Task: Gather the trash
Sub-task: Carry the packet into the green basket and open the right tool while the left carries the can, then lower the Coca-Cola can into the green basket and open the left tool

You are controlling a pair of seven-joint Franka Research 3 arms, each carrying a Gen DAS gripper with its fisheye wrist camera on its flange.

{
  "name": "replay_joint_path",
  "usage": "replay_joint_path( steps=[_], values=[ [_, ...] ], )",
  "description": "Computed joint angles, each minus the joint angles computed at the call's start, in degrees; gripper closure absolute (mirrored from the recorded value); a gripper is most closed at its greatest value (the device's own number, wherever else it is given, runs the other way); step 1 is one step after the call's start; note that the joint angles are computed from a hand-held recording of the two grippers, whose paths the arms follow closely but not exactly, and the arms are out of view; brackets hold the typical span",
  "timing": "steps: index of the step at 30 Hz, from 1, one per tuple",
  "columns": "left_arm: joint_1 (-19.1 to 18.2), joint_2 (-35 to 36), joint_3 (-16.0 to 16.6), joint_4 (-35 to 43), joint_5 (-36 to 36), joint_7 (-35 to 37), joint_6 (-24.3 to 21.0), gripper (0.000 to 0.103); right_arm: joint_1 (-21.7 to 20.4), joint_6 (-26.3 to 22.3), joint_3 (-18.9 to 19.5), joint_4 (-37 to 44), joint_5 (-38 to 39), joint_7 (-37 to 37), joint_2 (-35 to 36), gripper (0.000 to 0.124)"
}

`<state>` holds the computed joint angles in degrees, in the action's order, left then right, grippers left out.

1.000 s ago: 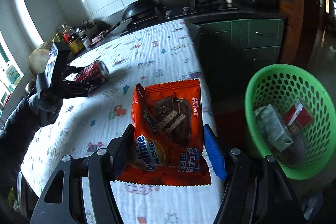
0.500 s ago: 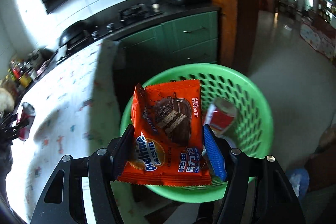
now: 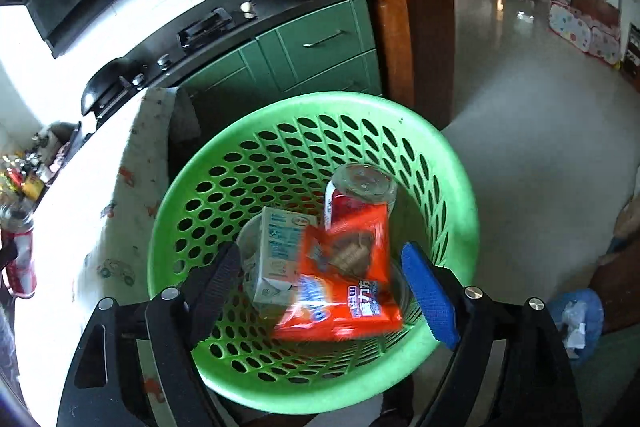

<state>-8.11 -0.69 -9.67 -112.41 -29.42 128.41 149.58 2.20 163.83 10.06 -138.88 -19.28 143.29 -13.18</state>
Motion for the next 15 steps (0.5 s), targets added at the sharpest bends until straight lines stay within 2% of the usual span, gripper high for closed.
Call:
replay_joint_path(
  steps=[4, 9, 15],
  values=[
    [-1.9, 3.1, -2.2, 4.0, -0.6, -0.7, -0.9, 0.034, 0.2, 2.0, -0.2, -2.5, 1.0, -1.5, -2.9, 0.041],
    [-3.8, 8.2, -5.5, 10.0, 1.5, -3.7, -1.2, 0.034, -2.4, 3.7, 2.9, -6.3, 1.0, -2.6, -7.8, 0.038],
    [-6.8, 17.2, -8.2, 19.4, 10.0, -11.1, -2.6, 0.034, -3.5, 5.8, 5.1, -10.4, 4.0, -5.8, -12.0, 0.035]
  ],
)
